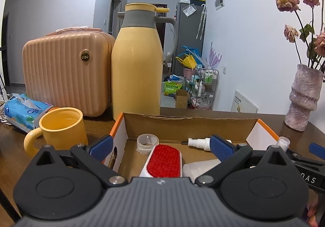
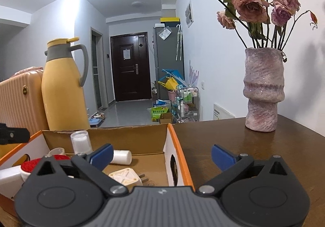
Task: Organize rigid objects
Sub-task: 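Withdraw both grippers from the box toward the loose caps on the table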
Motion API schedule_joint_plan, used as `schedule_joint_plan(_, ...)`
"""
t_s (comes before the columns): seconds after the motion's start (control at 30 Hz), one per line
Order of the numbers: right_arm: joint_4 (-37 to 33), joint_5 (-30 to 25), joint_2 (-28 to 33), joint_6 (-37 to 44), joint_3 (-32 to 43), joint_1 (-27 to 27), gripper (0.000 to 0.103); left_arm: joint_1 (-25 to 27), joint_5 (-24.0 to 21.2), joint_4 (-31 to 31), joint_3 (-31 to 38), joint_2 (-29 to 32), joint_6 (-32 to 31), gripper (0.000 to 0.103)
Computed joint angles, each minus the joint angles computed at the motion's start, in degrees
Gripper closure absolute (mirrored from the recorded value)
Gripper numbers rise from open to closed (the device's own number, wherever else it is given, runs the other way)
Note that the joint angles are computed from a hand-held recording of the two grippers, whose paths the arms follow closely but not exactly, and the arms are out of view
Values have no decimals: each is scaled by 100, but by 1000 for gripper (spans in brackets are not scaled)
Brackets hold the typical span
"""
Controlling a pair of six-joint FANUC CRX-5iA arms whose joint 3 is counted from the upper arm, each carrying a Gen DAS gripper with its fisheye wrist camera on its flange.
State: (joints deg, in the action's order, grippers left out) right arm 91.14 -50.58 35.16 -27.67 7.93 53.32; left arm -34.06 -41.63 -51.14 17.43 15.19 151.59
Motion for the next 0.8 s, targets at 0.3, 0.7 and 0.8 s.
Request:
schedule_joint_plan(0.3, -34, -310, -187, -118, -299, 139, 0, -190, -35, -525, -376, -324, 596, 0)
schedule_joint_plan(0.7, 217, -564, -666, -420, -1055, 484, 0, -584, -255, -1170, -1097, -927, 1147, 0)
schedule_joint_plan(0.8, 263, -607, -766, -484, -1210, 590, 0, -655, -291, -1164, -1277, -1084, 1138, 0)
